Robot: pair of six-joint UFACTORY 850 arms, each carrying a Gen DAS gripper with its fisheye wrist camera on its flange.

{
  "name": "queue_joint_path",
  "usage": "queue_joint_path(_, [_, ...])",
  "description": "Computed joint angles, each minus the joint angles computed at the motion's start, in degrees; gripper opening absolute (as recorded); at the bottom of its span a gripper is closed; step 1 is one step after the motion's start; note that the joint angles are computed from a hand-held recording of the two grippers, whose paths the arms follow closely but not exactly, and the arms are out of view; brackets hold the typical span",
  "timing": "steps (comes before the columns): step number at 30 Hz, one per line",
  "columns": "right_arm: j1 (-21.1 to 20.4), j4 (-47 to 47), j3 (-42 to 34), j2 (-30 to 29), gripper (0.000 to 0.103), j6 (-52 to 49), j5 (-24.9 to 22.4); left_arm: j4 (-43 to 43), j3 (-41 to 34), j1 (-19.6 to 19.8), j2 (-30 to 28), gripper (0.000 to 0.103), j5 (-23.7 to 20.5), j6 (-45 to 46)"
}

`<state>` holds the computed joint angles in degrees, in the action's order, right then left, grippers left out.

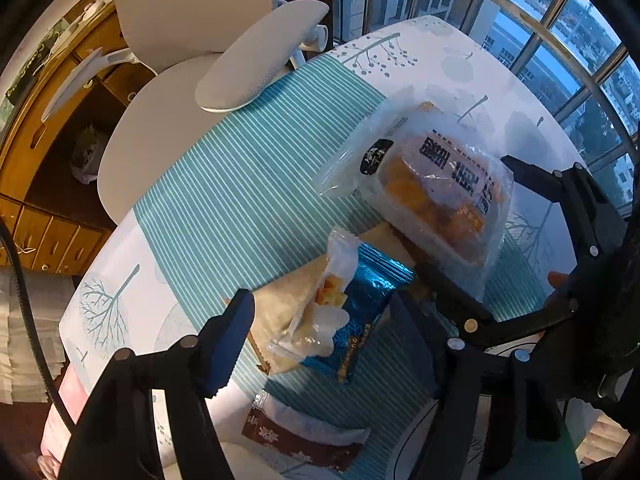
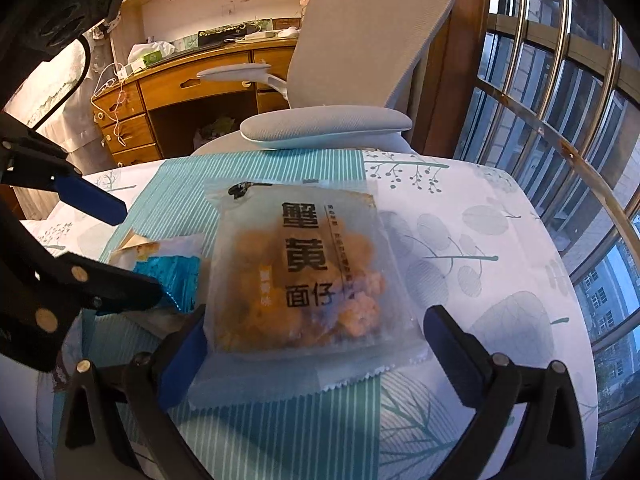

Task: Organize snacks
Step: 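Grasp the blue-wrapped cake with the left tool while the right grasps the clear bread bag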

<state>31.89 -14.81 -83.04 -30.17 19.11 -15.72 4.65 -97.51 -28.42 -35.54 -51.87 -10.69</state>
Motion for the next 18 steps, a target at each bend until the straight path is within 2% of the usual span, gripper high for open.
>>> queue_joint_path(4, [-0.4,3.5,-0.2,-0.2,0.103,-3.2,0.0,0.8,-0.5,-0.3,-1.0,0.068,0.1,0.2])
queue_joint_path(9, [-0.5,4.2,0.0,-0.1,0.102,-3.7,0.3,1.2,-0.4,-0.3,-1.3,0.052,0.8,-0.3])
queue_joint_path(11, [-0.6,5.1,0.0,-0.1,0.102,-4.5,0.4,0.5,0.0,-0.1,-0.9,0.050,1.7,0.3])
queue_joint_path(14, [-0.6,5.3,0.1,0.0,0.101,-4.7,0.2,0.3,0.5,-0.1,-0.6,0.037,2.7,0.4])
queue_joint_path(18, [-0.4,2.7,0.2,0.1,0.098,-2.6,-0.3,1.4,0.5,-0.4,-0.7,0.033,3.0,-1.1])
